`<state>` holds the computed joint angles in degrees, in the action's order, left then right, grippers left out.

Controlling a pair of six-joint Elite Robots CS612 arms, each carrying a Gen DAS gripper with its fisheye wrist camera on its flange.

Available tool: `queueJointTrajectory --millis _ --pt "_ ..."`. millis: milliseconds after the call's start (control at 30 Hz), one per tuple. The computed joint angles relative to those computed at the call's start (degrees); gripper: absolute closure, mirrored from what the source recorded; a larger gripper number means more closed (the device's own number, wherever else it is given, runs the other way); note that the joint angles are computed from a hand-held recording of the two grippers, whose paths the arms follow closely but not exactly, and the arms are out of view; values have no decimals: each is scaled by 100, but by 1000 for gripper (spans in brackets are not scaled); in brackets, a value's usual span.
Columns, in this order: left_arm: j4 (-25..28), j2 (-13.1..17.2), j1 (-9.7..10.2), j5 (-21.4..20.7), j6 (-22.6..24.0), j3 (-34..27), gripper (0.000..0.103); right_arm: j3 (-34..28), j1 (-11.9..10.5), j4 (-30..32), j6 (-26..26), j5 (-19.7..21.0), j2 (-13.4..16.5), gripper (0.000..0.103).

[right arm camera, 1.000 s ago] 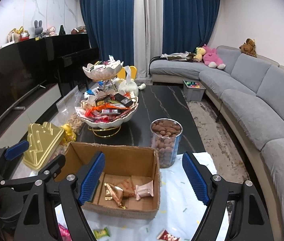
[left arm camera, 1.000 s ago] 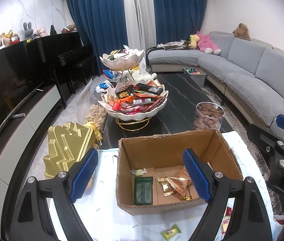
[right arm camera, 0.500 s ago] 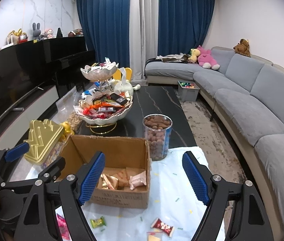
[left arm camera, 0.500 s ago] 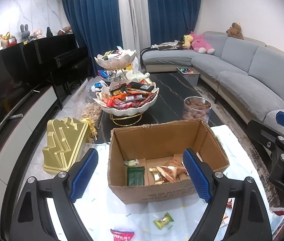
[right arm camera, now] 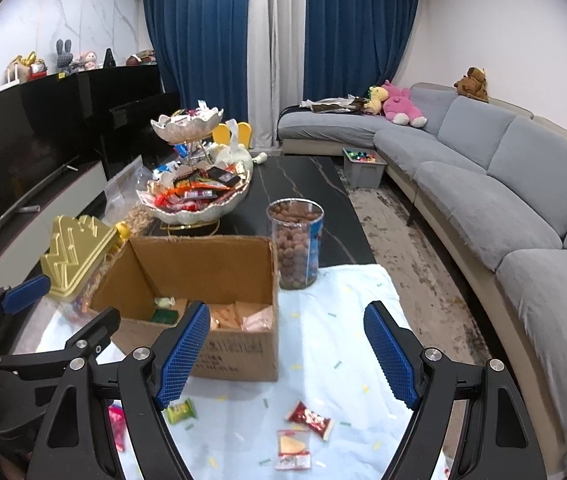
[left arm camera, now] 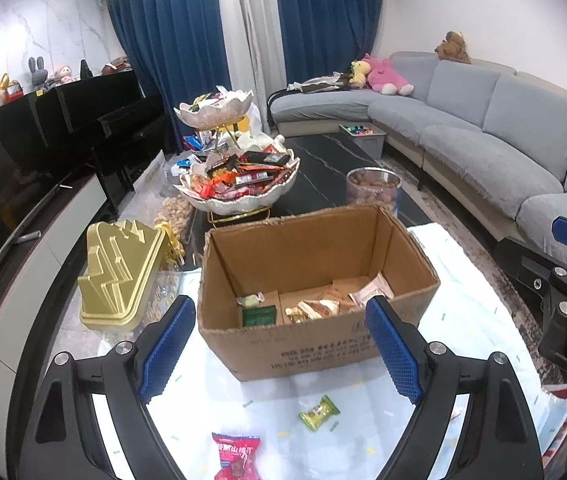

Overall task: Organize snacks
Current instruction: 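Withdraw both open tools up and back from the box, then lower the left tool to the yellow-green candy while the right approaches the cheese-wedge pack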

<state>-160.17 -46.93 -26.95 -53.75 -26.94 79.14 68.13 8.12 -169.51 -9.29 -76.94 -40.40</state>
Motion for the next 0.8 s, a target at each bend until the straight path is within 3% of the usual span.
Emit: queueJointTrajectory --millis 167,267,800 --pt "-84 -31 -53 -1 -20 158 10 181 -20 -93 14 -97 -62 23" --pt "-114 -44 -84 7 -31 229 8 299 -24 -227 62 -190 -95 16" --pt "-427 -16 -199 208 -300 613 1 931 -38 -934 51 -308 -184 16"
